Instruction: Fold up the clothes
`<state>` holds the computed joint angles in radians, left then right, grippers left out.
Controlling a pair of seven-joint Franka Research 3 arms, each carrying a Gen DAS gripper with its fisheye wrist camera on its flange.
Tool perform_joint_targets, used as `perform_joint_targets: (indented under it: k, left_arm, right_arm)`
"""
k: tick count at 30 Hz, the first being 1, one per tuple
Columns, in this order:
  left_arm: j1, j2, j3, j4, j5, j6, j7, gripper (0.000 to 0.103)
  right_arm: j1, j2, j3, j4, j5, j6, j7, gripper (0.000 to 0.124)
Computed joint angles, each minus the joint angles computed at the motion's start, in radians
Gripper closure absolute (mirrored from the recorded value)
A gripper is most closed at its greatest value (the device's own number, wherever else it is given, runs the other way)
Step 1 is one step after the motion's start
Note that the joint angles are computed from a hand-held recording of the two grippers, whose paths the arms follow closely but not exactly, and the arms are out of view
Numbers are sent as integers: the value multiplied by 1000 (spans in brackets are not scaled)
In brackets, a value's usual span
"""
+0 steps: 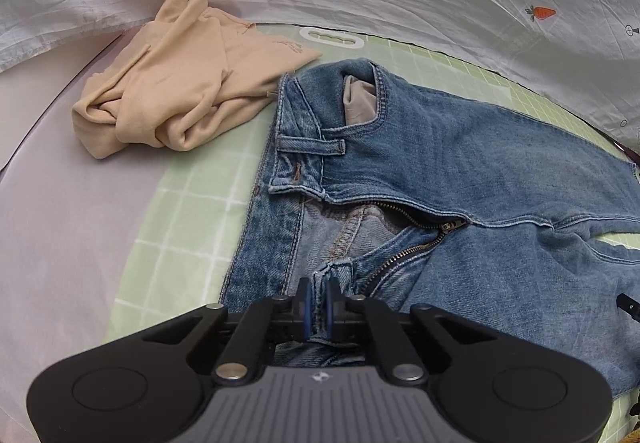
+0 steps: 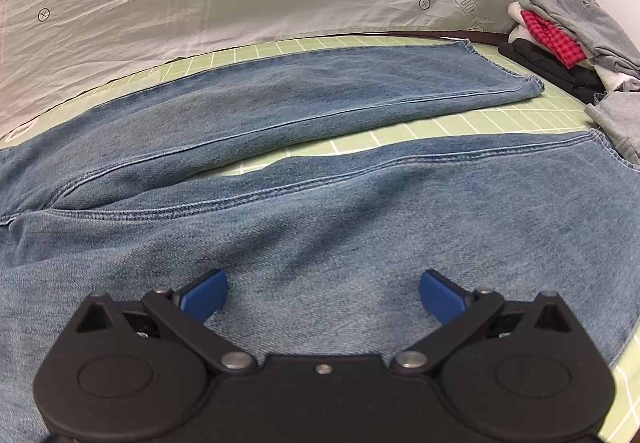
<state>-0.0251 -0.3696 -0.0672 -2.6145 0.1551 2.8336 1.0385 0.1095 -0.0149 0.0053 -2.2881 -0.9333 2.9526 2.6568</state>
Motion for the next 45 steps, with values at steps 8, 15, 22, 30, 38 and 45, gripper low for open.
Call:
perform_joint_targets:
  k: [8, 15, 22, 30, 38, 45]
  left_arm:
    - [-5, -19, 9, 82, 20, -62, 52, 95]
    - [0, 21, 21, 86, 14, -52, 100, 96]
    - [75, 33, -21, 102, 73, 8, 4, 96]
    - [108, 166, -27, 144, 140, 2, -95, 95]
    - [109, 140, -24, 115, 126, 6, -184, 85]
    - [94, -34, -47, 15, 131, 1, -245, 38]
  right_arm:
    - [1, 0, 0, 1, 13, -4, -11, 21]
    - [2, 2, 1, 8, -29, -15, 42, 21]
    - [10, 4, 2, 17, -59, -40, 94, 21]
    - [17, 4, 1, 23, -86, -60, 139, 21]
    - [16, 4, 0, 23, -116, -57, 166, 21]
    - [9, -5, -5, 7, -6, -31, 55, 21]
